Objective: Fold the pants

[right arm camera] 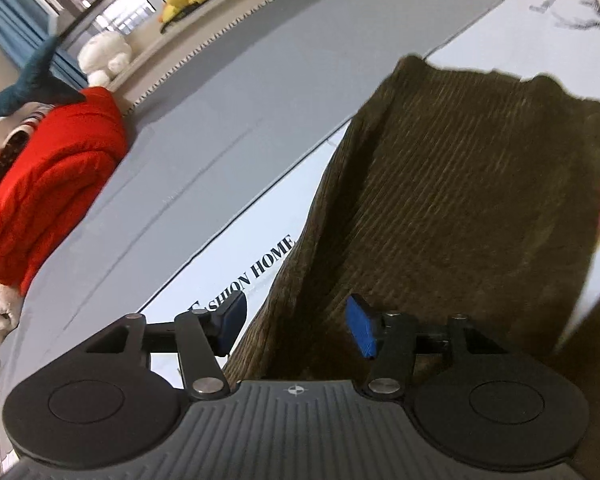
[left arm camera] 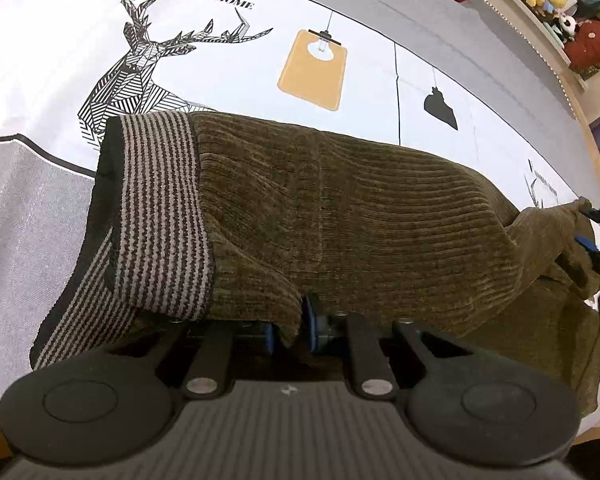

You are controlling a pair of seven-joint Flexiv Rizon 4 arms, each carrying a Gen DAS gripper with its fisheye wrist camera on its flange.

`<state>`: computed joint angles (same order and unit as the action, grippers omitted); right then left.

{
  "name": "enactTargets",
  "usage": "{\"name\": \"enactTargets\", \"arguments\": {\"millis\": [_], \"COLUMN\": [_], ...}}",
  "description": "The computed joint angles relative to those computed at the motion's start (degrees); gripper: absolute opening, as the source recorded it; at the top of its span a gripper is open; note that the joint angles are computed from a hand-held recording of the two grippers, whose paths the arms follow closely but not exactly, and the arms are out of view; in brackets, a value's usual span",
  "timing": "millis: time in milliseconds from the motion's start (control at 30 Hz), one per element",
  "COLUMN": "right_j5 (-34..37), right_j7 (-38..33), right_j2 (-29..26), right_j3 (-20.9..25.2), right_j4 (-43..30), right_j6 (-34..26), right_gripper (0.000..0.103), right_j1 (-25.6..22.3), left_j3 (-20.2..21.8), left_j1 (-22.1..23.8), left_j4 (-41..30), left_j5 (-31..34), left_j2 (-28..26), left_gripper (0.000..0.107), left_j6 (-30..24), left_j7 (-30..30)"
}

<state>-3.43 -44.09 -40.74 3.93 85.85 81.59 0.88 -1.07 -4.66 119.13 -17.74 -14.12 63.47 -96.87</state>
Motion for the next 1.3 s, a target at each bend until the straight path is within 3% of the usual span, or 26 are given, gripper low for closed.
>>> {"name": "enactTargets", "arguments": {"millis": [133,200,233,300,500,667,833,900,933,1000,1033,1100,1133,1200,1300], "right_j5": [0.25,-0.51,-0.84,-1.15,-1.81,-3.64,-8.03,-2.37,4.58,11.91,12.84,13.28,10.29,3.99,-2.37], "right_j7": [0.72,0.49,0.15,0.26,1.13,2.81,2.9,-3.37,-10.48,-16.99,-15.89,-13.46,-10.75,-5.88,-0.75], "right_j2": [-2.39,-2.73,-2.62,-1.8,5.19,17.15,30.33,33.28,34.15,34.75,35.2,35.7,35.73,34.99,32.62], "right_j3": [-0.02,-0.77,-0.68,-1.71,-4.89,-9.05,-8.62,-2.02,1.57,3.18,2.12,0.25,-1.25,-4.0,-6.86], "right_j4": [-2.83,-2.79,-2.65,-1.15,6.79,19.0,35.91,38.69,38.09,37.41,37.69,39.18,40.44,41.85,42.52], "right_j6": [0.07,0.96,0.91,2.74,9.08,9.57,8.53,2.81,-3.12,-10.87,-12.72,-7.65,-3.61,1.76,6.76], "right_gripper": [0.056,0.036,0.015,0.007,0.006,0.006,0.006,0.006,0.006,0.007,0.01,0.01,0.011,0.025,0.032], "right_j1": [0.47,1.2,1.25,1.96,3.58,5.97,5.14,0.41,-2.03,-3.85,-3.93,-4.0,-3.9,-3.82,-3.88], "left_j3": [-0.04,-0.04,-0.09,-0.07,-0.42,-1.3,-0.63,0.75,1.24,1.54,1.63,1.98,2.2,2.17,2.14], "left_j1": [0.04,0.0,0.01,-0.05,-0.1,0.03,0.29,0.44,0.69,1.18,1.31,1.28,1.18,1.06,0.87], "left_j4": [0.04,0.09,0.17,0.36,2.36,6.52,10.42,10.69,10.61,10.43,10.35,9.7,9.28,8.66,7.74], "left_j5": [0.19,0.23,0.16,0.31,-0.9,-5.27,-9.32,-6.6,-5.68,-6.41,-6.76,-4.52,-2.61,-0.59,1.74], "left_j2": [0.21,0.36,0.46,0.78,2.74,5.8,9.2,9.88,10.04,9.9,9.73,9.36,9.22,8.93,8.31], "left_gripper": [0.018,0.018,0.018,0.017,0.014,0.012,0.01,0.01,0.01,0.011,0.012,0.015,0.019,0.023,0.035], "left_j6": [-0.12,-0.11,0.02,0.42,4.23,11.48,11.1,8.9,7.3,4.7,4.14,3.72,3.6,3.72,3.59], "left_j7": [0.6,0.71,0.91,1.27,3.03,7.66,12.12,11.14,10.8,10.32,9.54,6.39,4.46,2.52,-0.11]}}
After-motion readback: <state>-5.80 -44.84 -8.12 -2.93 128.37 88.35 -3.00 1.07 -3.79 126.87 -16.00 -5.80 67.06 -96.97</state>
